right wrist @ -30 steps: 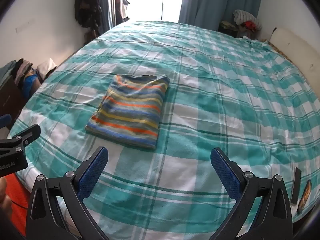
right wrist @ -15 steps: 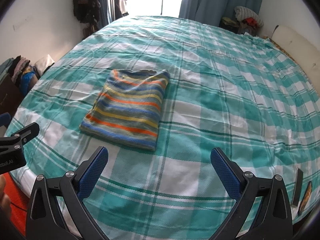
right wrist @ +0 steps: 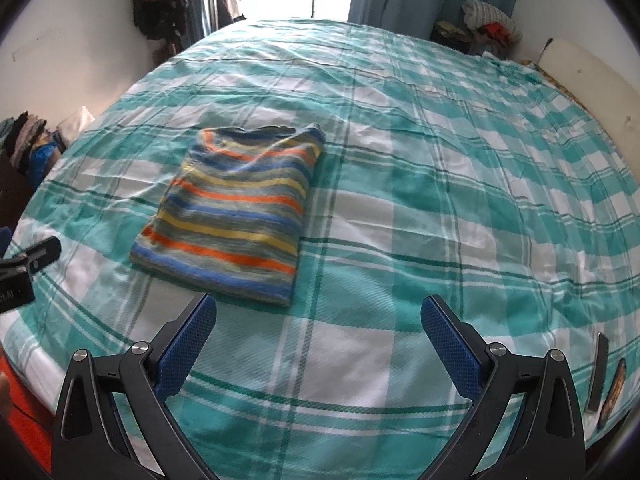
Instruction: Fold small clothes
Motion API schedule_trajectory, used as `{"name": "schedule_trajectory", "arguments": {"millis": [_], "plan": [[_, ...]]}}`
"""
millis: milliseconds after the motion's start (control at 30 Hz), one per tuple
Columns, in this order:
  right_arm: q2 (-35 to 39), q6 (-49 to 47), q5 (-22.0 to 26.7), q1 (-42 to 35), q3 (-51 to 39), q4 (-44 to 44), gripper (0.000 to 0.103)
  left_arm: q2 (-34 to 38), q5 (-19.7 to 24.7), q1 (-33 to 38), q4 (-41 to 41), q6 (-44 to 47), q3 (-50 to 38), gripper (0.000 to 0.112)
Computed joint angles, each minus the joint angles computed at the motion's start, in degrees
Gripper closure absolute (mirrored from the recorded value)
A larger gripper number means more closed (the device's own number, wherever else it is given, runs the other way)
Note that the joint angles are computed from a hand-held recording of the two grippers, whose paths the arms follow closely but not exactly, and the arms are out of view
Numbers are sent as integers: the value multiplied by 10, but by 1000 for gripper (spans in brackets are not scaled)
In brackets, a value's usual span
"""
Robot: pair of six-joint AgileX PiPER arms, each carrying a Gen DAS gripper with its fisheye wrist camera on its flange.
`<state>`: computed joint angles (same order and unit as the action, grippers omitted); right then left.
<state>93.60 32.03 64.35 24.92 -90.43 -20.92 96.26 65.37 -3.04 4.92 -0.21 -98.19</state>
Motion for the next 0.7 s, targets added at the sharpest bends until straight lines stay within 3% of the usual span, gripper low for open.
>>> {"name": "schedule_trajectory", "arguments": {"millis": [200, 300, 433, 533, 600, 667, 700], "plan": [[7, -7, -32, -44, 28, -5, 1, 66, -26, 31, 11, 4, -34, 10], [2, -20, -77, -91, 67, -9, 1, 123, -56, 68, 13, 10, -71, 10], [-15, -70, -220, -249, 165, 22, 1, 250, -66, 133, 28, 7, -191, 10], [8, -75, -310, -371, 207, -34, 1, 351, -44, 170, 45, -3, -314, 10], [53, -121, -349, -474, 186, -4, 1, 401, -35, 196, 32, 1, -384, 10], [93, -159, -367, -533, 155, 24, 1, 436, -59, 216, 48, -6, -409, 10], [110, -154, -390, -558, 150, 8, 1, 464, -43, 221, 66, -9, -444, 9]]}}
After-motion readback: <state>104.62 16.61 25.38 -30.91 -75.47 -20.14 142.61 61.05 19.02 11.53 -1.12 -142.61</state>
